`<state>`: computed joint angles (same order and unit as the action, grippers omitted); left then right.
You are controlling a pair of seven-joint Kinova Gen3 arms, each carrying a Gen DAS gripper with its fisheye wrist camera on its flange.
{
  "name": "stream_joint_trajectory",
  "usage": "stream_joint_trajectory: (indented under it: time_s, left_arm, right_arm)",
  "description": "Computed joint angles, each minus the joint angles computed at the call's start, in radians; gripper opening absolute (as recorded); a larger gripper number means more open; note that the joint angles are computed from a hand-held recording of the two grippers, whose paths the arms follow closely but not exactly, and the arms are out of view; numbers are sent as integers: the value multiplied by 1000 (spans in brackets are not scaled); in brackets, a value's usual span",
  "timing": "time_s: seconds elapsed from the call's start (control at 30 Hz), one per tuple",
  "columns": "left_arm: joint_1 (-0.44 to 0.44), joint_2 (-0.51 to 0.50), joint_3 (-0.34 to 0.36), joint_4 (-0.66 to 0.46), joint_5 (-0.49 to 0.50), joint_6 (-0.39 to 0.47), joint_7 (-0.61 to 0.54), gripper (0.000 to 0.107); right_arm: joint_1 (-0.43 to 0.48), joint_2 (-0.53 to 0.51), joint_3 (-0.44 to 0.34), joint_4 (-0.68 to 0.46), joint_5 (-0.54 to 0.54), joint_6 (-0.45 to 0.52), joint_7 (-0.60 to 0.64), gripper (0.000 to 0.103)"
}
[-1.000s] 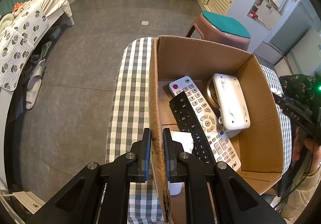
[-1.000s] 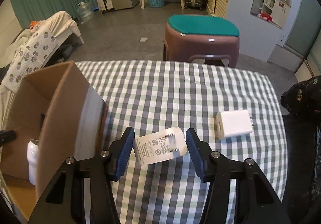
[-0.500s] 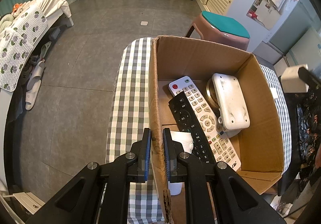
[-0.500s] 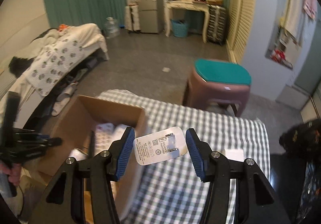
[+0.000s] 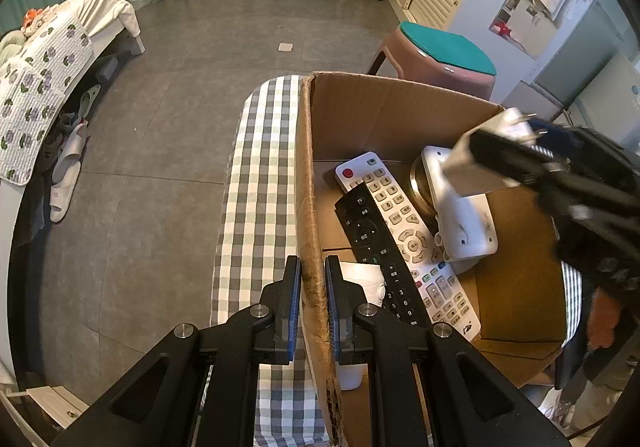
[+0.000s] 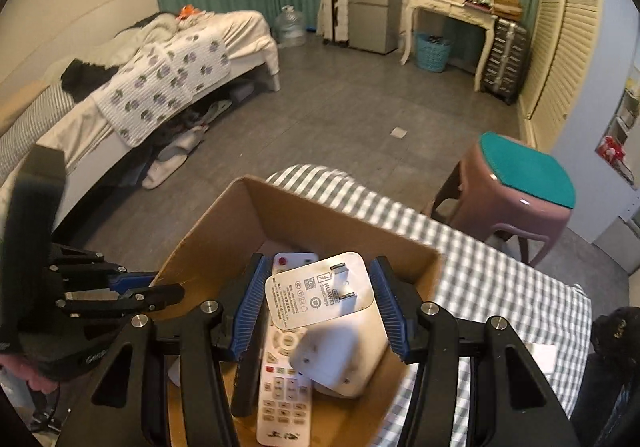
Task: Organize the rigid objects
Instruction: 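Carry the white charger into the box and release it, then grasp the small white charger with the right tool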
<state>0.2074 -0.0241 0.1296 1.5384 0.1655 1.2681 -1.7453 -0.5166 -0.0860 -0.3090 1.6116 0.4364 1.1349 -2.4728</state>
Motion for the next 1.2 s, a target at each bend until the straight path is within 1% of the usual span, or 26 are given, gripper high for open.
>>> stream_joint_trajectory:
  time_s: [0.1,0.4,0.57,0.77,0.8,0.83,0.87,1.0,1.07,1.13,1.2]
  left_arm:
    - [-5,-1,-6,2,14,1,-16,12]
    - [-19,-2,-13,5,39,6,-49,12]
    - [-21,-4,-13,6,38,8,-47,12]
    - [-15,-3,-7,7,25,5,-31,12]
    - [-15,-4,-7,8,24,4,-28,12]
    - [-13,-2,-6,6,22,4,-24,12]
    - [-12,-2,-5,5,20,5,-19,12]
    - [-7,0,-1,0,8,5,-5,12]
    - [-6,0,-2,-1,7,4,-1,12]
    - [-4,0,0,-1,1,2,4,12]
    - [-1,-2,2,1,-4,-1,11,12]
  right_arm:
    - [-4,48,11,-15,-9,-4,16,53]
    - [-21,107,64,-36,-50,-9,68,53]
    - [-24,109,77,-38,-60,-17,77,53]
    - [-26,96,79,-31,-46,-29,47,54]
    - [-26,81,77,-23,-37,-37,38,57]
    - [-23,71,75,-22,-32,-39,35,66]
    - [-22,57,68,-18,-21,-38,23,69]
    - [-8,-6,33,-8,27,-5,-11,71]
    - [8,-55,6,3,62,31,-38,83]
    - [29,-91,-24,5,91,78,-56,87]
    - [57,-128,-50,8,111,131,-65,89]
